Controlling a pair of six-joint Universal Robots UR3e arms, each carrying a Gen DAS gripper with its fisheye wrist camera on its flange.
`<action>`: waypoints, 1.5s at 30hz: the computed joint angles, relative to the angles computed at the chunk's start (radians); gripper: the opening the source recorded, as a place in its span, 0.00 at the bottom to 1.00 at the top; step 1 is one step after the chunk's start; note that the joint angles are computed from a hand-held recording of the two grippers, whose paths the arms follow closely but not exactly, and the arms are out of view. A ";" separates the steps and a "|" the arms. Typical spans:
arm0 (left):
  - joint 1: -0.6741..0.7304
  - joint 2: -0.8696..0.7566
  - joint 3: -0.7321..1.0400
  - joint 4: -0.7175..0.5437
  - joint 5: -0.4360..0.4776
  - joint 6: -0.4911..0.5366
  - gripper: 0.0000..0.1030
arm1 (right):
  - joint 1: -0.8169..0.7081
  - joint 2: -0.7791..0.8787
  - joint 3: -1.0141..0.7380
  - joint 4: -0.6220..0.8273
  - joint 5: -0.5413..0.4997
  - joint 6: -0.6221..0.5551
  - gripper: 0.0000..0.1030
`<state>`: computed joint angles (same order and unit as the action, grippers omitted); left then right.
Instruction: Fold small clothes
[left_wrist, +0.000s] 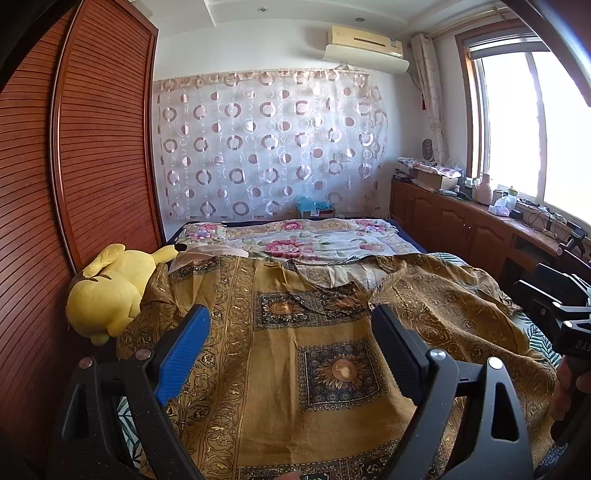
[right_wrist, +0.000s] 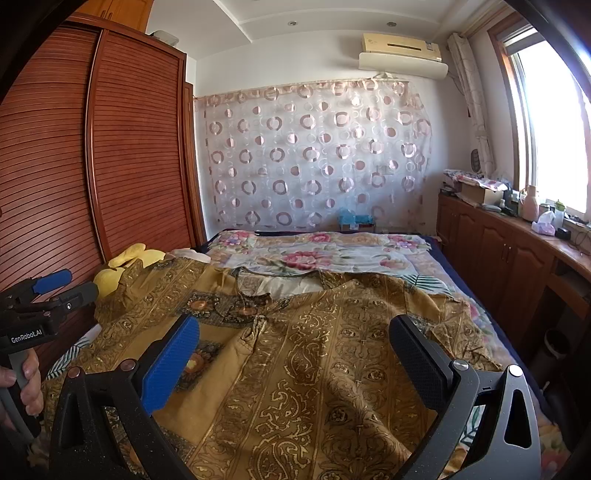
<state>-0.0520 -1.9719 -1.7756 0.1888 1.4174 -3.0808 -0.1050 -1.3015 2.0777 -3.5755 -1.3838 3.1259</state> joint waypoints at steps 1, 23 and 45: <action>-0.002 0.000 0.001 -0.001 0.002 0.000 0.87 | -0.001 0.000 -0.001 0.001 0.001 0.000 0.99; -0.005 0.000 -0.001 0.006 0.007 0.003 0.87 | 0.002 0.000 0.006 -0.008 -0.003 0.002 0.99; -0.008 -0.004 -0.003 0.015 0.011 0.004 0.87 | 0.004 0.002 -0.001 -0.002 0.001 0.005 0.99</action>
<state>-0.0601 -1.9754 -1.7791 0.2035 1.4284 -3.0771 -0.1009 -1.2990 2.0764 -3.5778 -1.3823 3.1310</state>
